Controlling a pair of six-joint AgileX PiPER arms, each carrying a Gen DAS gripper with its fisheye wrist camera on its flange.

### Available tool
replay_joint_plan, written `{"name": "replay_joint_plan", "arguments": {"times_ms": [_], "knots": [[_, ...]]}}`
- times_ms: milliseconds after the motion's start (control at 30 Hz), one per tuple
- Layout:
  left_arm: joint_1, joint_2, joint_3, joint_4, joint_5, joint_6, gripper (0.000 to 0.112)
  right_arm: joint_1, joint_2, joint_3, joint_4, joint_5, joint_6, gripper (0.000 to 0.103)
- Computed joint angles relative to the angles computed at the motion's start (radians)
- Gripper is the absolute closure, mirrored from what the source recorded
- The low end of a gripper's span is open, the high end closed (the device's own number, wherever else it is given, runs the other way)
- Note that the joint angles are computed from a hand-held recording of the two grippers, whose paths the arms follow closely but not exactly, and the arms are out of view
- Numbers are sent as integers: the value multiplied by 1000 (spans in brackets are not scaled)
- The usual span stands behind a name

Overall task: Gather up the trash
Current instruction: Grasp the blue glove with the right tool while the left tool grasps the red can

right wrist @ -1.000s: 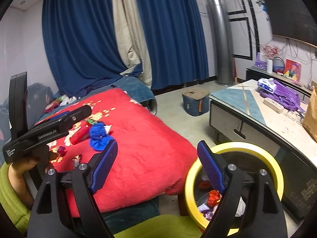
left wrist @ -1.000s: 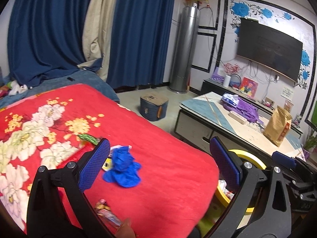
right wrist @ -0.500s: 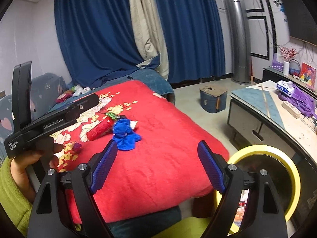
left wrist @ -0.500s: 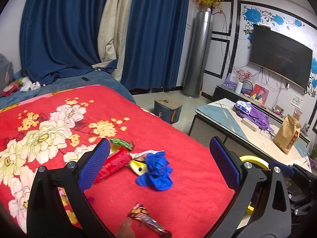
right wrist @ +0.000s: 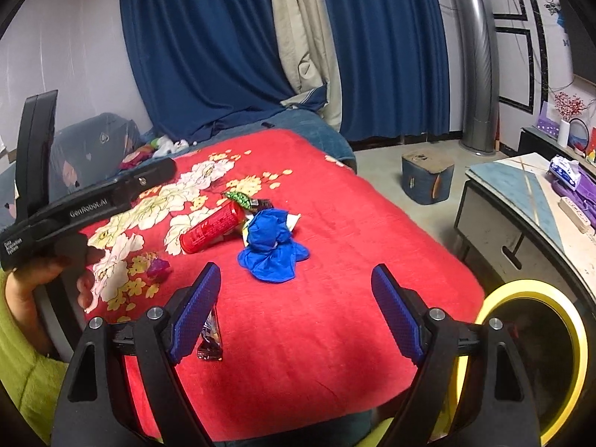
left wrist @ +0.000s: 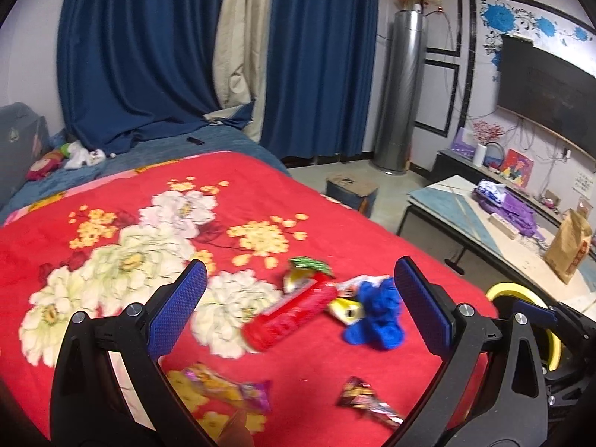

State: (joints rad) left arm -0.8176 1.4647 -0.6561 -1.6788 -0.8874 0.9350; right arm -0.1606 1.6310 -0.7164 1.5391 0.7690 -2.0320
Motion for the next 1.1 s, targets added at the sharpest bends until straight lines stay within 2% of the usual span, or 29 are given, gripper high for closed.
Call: {"name": "replay_joint_plan", "arguments": {"times_ms": [67, 200, 400, 467, 567, 700, 800, 900, 1000, 1100], "knots": [[16, -18, 20, -3, -3, 9, 20, 26, 18, -11, 6, -14, 14, 23], [72, -50, 55, -7, 48, 51, 20, 67, 51, -37, 1, -34, 50, 23], [165, -68, 100, 13, 174, 79, 20, 165, 127, -102, -4, -106, 83, 23], [189, -66, 110, 33, 220, 76, 20, 194, 161, -135, -19, -127, 106, 27], [216, -40, 108, 60, 264, 72, 20, 234, 212, -187, -48, -153, 155, 30], [250, 23, 89, 94, 313, 82, 20, 265, 293, -281, -166, -148, 327, 33], [270, 62, 65, 116, 355, 107, 20, 285, 325, -313, -182, -165, 368, 36], [302, 100, 41, 136, 409, 136, 20, 293, 334, -319, -176, -174, 370, 42], [348, 133, 27, 204, 481, 88, 20, 280, 342, -330, -196, -158, 386, 52], [371, 170, 1, 203, 503, 109, 20, 266, 353, -337, -197, -150, 377, 66]]}}
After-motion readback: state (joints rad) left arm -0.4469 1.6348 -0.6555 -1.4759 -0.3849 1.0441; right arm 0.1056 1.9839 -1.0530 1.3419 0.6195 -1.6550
